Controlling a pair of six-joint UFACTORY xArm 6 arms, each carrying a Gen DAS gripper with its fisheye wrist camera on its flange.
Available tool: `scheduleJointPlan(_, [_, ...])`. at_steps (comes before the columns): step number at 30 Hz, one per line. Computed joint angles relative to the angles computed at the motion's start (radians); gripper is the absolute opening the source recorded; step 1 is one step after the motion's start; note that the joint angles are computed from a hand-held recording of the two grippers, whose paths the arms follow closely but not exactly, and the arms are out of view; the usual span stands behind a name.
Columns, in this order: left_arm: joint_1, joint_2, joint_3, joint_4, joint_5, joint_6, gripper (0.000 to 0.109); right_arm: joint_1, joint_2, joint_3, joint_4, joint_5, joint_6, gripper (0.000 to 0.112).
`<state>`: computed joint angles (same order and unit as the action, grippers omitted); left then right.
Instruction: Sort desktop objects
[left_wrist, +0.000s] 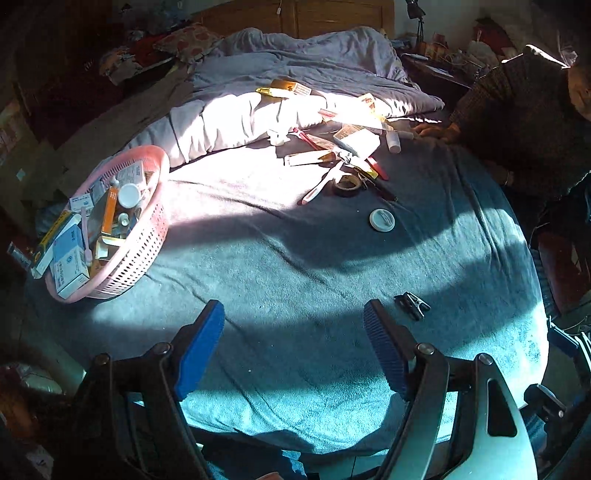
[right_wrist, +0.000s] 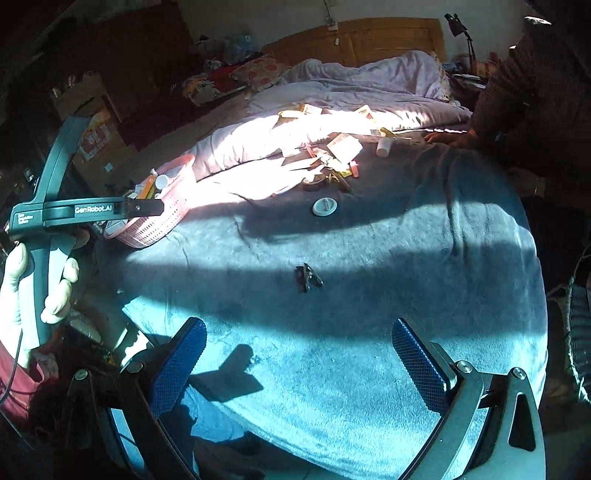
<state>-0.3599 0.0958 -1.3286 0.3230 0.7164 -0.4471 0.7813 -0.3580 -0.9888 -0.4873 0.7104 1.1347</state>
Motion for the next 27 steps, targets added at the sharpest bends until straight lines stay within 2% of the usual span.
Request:
scheduleJointPlan(1, [-0.021,0.003,-0.019,0.063,0.029,-0.047,0.077,-0.001,-0.019,0.003,-0.006,0.03,0.002,0.103])
scheduleJointPlan(3, [-0.052,-0.001,-0.059,0.174,0.081,-0.128,0.077,-0.009,-0.036,-0.031,0.063,0.153,0.013,0.103])
scheduleJointPlan(6, [-0.094,-0.04,-0.092,0.314,0.123,-0.237,0.078,-0.01,0.019,-0.197,0.132,0.385,-0.028,0.103])
scheduleJointPlan(7, [-0.112,-0.055,-0.103,0.365,0.154,-0.277,0.079,-0.007,0.027,-0.233,0.151,0.429,-0.033,0.103])
scheduleJointPlan(11, [-0.162,-0.141,-0.095,0.479,0.19,-0.378,0.083,0.054,-0.021,-0.25,0.068,0.397,0.055,0.103])
scheduleJointPlan(14, [-0.196,-0.174,-0.104,0.536,0.22,-0.42,0.086,0.102,-0.035,-0.287,-0.008,0.446,0.082,0.103])
scheduleJointPlan(15, [-0.217,-0.165,-0.13,0.563,0.281,-0.474,0.086,0.117,-0.034,-0.302,-0.031,0.467,0.086,0.103])
scheduleJointPlan(16, [-0.231,-0.165,-0.139,0.572,0.3,-0.486,0.087,0.133,-0.032,-0.32,-0.055,0.491,0.089,0.103])
scheduleJointPlan(22, [-0.261,-0.175,-0.148,0.568,0.288,-0.482,0.088,0.205,-0.025,-0.369,-0.147,0.574,0.114,0.103])
scheduleJointPlan(27, [-0.266,-0.159,-0.169,0.561,0.299,-0.484,0.088,0.223,-0.019,-0.354,-0.175,0.573,0.131,0.103])
